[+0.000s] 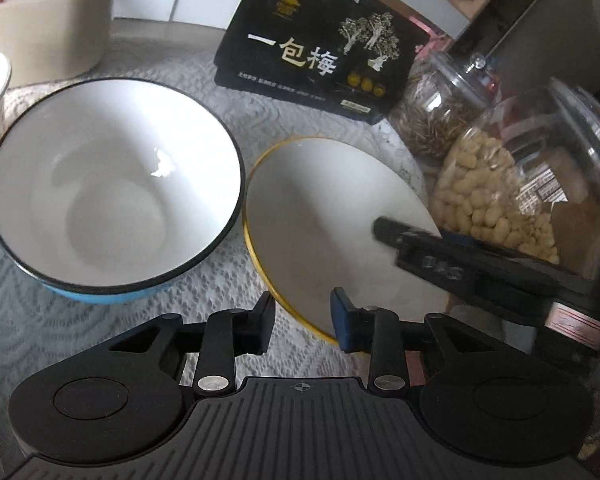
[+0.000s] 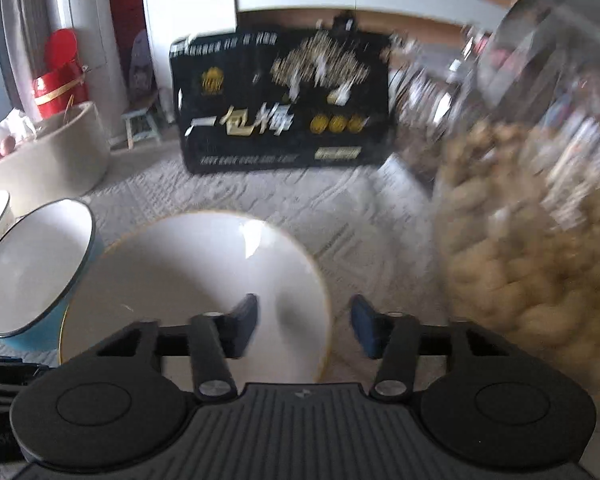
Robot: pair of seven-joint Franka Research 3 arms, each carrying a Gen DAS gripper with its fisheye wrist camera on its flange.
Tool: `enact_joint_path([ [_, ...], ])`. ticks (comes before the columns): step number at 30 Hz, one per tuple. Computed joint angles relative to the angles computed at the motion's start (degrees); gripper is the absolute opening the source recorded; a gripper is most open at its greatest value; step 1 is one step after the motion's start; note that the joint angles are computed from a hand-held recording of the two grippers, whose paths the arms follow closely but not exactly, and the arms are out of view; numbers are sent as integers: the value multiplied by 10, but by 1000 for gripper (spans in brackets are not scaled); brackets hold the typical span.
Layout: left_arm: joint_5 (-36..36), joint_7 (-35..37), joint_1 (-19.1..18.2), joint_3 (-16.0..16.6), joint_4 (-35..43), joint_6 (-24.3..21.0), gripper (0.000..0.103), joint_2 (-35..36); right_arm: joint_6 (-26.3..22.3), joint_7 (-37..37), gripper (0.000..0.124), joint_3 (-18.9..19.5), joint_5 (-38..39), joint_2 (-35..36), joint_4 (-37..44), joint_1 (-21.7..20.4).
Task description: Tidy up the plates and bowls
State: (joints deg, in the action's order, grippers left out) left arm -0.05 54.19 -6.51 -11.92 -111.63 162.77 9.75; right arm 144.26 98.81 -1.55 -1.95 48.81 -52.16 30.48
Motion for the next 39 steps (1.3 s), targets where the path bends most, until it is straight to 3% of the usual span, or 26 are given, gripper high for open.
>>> enact_joint_path([
  [2,-3,8,2,-1,2,-5,33,0,-23,-6,38,9,10,0,4,-4],
  [7,-19,28,5,-5,-25,-8,30,-27,32,-10,39,1,-8,-78,-121,11],
  [12,27,4,-12,6,-80,3,31,-83,60,-12,39,21,5,-157,-235,4],
  [14,-8,33,-17,7,-109,15,29,-111,78,-10,39,24,4,-191,-287,7],
  [16,-104,123,-37,13,-131,29,18,-133,96,-5,41,27,-1,-221,-333,12],
  [17,-140,160,-58,26,-138,33,17,-141,99,-2,41,31,1,-232,-348,12],
  [19,-91,131,-41,4,-145,29,16,-155,113,-2,42,37,0,-254,-380,12],
  [21,-28,75,-37,5,-149,22,16,-161,118,-9,41,45,7,-265,-395,6],
  [25,34,-33,-20,8,-153,2,17,-166,101,-5,41,49,24,-259,-385,-2],
  [28,53,-85,-12,16,-153,19,18,-155,71,21,41,42,32,-231,-344,-6],
  [31,3,-57,-20,31,-140,25,17,-135,63,1,41,60,67,-216,-324,-28],
  [36,23,-81,-9,27,-86,0,15,-85,55,18,42,42,66,-190,-284,-23],
  [39,-52,-35,0,18,-73,-11,15,-73,33,42,42,33,65,-153,-225,-24],
])
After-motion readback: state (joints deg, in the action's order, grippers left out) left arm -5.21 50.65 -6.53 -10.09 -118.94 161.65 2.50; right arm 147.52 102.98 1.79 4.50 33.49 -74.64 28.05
